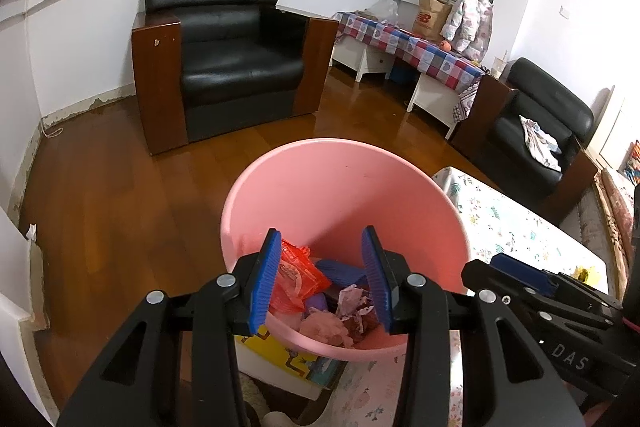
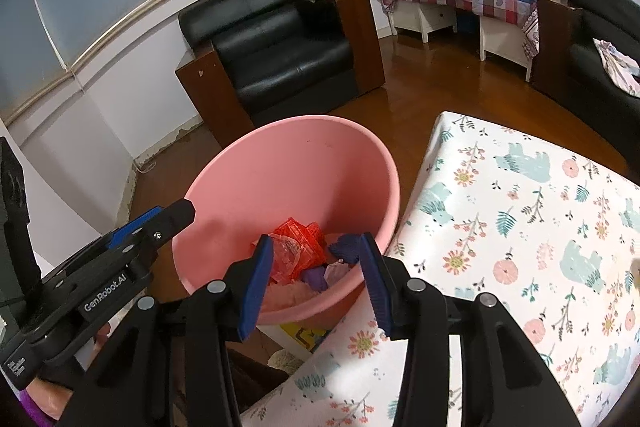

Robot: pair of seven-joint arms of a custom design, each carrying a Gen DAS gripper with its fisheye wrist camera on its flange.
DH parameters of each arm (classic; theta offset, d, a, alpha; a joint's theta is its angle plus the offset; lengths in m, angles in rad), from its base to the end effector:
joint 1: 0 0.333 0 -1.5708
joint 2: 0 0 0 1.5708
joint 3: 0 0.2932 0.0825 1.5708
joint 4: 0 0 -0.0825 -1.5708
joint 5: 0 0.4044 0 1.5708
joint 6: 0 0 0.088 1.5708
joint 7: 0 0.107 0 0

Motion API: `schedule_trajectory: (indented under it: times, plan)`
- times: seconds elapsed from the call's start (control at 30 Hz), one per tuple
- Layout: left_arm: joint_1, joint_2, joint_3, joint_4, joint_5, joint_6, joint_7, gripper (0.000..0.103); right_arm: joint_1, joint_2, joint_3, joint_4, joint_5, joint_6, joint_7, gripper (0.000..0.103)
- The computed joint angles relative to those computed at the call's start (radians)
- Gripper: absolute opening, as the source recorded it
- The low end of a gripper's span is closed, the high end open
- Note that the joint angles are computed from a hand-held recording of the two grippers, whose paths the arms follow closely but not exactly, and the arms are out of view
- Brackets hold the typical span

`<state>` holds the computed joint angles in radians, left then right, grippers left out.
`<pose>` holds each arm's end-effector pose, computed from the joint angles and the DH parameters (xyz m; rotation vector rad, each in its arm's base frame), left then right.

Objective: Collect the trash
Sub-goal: 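Move both open tools back over the table toward the yellow bag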

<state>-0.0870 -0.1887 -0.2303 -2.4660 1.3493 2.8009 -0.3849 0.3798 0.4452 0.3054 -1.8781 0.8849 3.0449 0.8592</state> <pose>0.4546 -0.1968 0.3556 -2.0498 1.3196 -0.8142 0.5654 0.3642 0.3076 -1.9946 1.2331 -0.1247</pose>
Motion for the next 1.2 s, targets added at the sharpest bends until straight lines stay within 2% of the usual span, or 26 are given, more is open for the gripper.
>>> schedule_trajectory:
  times: [0.1, 0.3, 0.8, 1.2]
  plan:
    - [-0.008, -0.001, -0.007, 0.005, -0.009, -0.012, 0.014, 0.042, -0.037, -0.023, 0.035, -0.029, 0.055, 0.008, -0.046, 0.045]
    - [-0.026, 0.0, -0.017, 0.017, -0.028, -0.036, 0.043, 0.042, -0.061, -0.064, 0.049, -0.073, 0.157, 0.01, -0.119, 0.045]
    - [-0.057, 0.008, -0.028, 0.034, -0.034, -0.058, 0.076, 0.042, -0.069, -0.15, 0.003, -0.172, 0.39, 0.021, -0.281, 0.045]
    - [-0.082, 0.043, -0.034, 0.067, -0.011, -0.042, 0.06, 0.042, -0.051, -0.205, -0.068, -0.234, 0.59, 0.01, -0.418, 0.045]
